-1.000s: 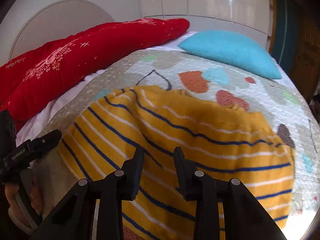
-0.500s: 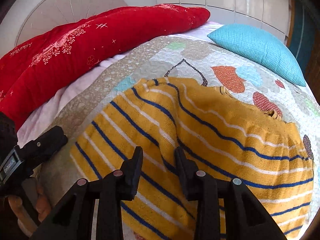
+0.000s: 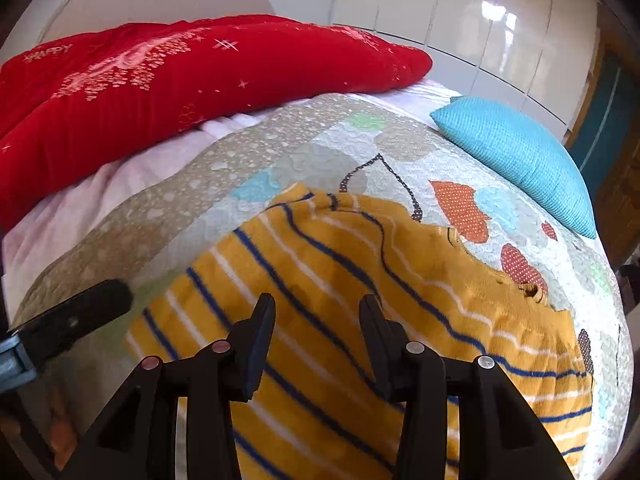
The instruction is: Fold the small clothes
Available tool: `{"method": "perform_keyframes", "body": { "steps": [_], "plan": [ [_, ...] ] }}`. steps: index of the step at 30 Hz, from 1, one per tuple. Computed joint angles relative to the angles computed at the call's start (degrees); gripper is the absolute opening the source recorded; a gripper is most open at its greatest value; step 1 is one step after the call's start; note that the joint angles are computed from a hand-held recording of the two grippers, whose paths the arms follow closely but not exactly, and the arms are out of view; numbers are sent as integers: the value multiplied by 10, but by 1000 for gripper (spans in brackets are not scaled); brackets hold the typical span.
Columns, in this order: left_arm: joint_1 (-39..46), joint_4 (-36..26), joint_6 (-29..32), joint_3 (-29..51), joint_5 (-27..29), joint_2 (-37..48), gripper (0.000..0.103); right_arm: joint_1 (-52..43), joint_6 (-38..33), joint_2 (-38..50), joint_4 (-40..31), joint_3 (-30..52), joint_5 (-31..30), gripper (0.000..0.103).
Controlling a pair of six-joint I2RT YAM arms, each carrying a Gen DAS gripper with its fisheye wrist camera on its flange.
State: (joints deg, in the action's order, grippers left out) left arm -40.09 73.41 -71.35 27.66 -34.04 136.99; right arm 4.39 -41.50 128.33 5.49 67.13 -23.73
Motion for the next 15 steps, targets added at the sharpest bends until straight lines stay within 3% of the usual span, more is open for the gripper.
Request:
{"method": "perform_keyframes", "body": {
  "steps": [3, 4, 9, 15],
  "plan": [
    [-1, -7, -1, 1, -1, -2, 83, 25, 28, 68, -56, 89, 49, 52],
    [0, -10, -2, 2, -1, -3, 83, 25, 34, 73, -45, 88, 46, 52],
    [2, -11, 0, 3, 2, -2, 83, 12, 10, 28, -29, 38, 31, 58],
    [3, -13, 0, 4, 2, -3, 83, -37, -88, -47, 33, -85, -12, 63]
  ]
}}
